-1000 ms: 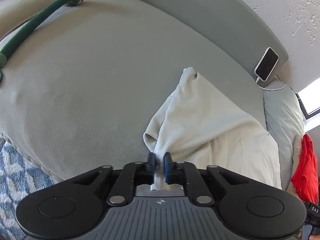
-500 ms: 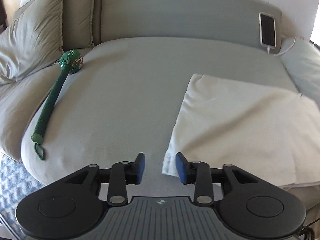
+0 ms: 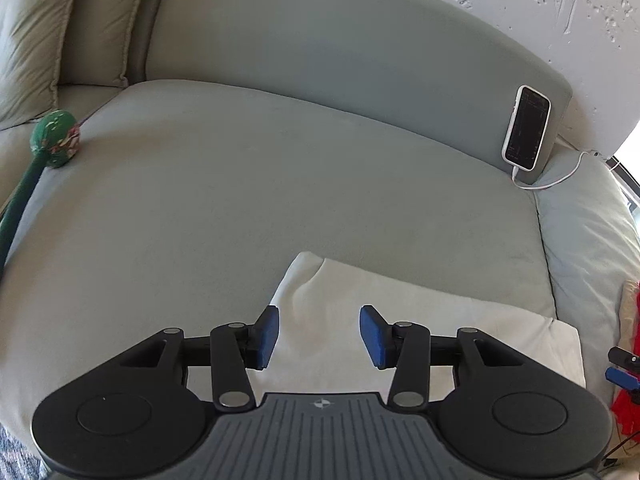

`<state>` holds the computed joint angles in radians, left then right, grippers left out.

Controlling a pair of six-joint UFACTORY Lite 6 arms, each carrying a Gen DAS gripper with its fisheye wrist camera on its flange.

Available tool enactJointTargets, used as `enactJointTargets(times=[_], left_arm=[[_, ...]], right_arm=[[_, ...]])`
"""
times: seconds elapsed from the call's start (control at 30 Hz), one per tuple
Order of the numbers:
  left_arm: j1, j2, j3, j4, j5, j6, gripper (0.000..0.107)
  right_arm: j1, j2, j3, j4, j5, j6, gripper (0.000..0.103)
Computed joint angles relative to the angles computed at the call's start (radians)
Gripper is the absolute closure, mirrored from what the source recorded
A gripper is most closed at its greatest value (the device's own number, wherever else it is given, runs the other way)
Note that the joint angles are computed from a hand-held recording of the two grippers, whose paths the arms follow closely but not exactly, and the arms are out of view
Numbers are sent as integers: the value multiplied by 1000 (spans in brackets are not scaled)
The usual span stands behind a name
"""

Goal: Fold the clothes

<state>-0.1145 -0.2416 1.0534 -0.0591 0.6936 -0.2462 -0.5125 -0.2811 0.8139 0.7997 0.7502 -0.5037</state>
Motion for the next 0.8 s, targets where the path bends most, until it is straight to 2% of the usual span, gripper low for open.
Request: enactJointTargets(times=[0.13,0.17,0.27,0.33,0.47,0.6,0.67,0.77,0.8], left_arm=[[-18,204,88,148,-80,-81,60],[-3,240,103,135,-94,-63,60],[74,311,108,-110,-170,183,61],[109,348,112,-279,-187,335,62],[150,404,118,-500,-196,535,63],[169,457,146,-590,-165,616,67],[174,458,145,-598,-155,622,68],[166,413,115,-461,-187,502,67],[182,396,107,-469,-167,516,66]], right_arm=[[77,191,76,10,-115,61,51],[103,228,94,-12,-152,104,52],[154,331,146,-61,-241,211,54],[176,372,159,-70,-291,258,54],[168,419,168,44,-293,222,54],[155,454,175,148,-282,157,60],[157,452,172,151,-284,156,63],[155,430,156,139,-286,181,63],[156,422,152,130,-288,195,62]])
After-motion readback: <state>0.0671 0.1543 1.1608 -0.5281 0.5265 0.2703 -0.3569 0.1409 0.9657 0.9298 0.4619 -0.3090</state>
